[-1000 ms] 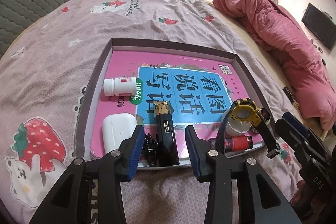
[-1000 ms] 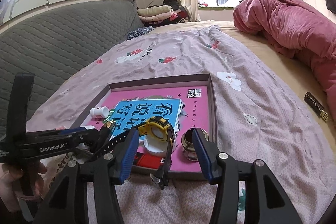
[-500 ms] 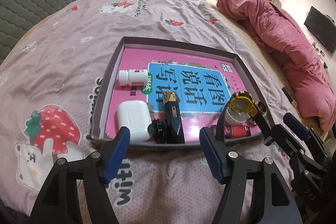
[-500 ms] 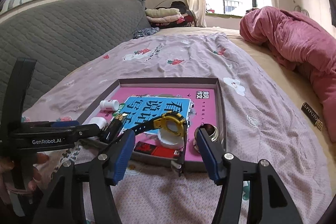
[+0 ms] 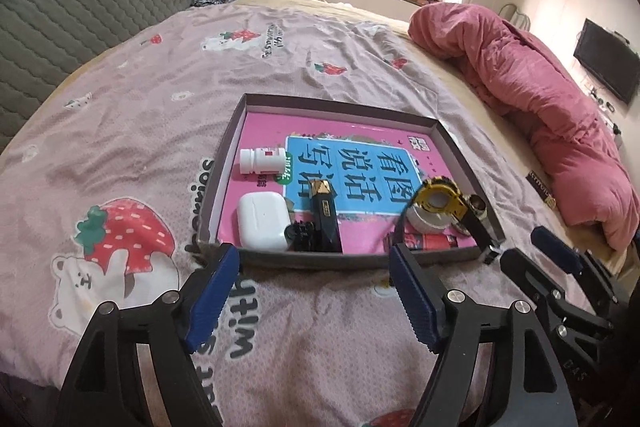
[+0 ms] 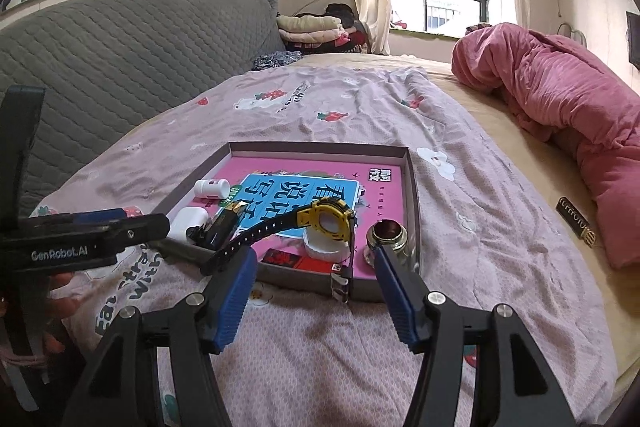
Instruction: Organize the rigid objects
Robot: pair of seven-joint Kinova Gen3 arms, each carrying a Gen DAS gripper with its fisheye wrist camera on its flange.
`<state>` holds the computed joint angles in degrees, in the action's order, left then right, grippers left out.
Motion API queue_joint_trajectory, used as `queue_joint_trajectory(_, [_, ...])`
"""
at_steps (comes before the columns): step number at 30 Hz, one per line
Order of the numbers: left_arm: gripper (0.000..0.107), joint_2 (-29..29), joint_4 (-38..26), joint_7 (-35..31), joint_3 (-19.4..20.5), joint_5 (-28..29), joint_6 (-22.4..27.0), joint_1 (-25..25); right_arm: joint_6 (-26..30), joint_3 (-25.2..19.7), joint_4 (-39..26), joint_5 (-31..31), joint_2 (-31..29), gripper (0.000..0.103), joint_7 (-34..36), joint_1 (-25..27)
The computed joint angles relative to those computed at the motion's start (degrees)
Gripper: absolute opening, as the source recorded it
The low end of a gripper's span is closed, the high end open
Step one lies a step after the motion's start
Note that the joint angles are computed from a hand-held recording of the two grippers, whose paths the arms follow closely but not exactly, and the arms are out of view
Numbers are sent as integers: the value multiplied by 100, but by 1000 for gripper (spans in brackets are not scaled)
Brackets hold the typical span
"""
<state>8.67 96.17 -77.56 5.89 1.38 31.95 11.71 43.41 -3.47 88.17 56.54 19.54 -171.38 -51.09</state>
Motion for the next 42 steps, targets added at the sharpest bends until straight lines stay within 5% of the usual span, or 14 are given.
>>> queue_joint_trajectory(13, [78,-177,162,1525,-118,-1471,385,522,405,-140,17,-105,-90,61,-76,-95])
queue_joint_trajectory(42, [78,-418,534,1416,143,-1393,542,501,290,-368,230,-572,-231,61,-108,-84])
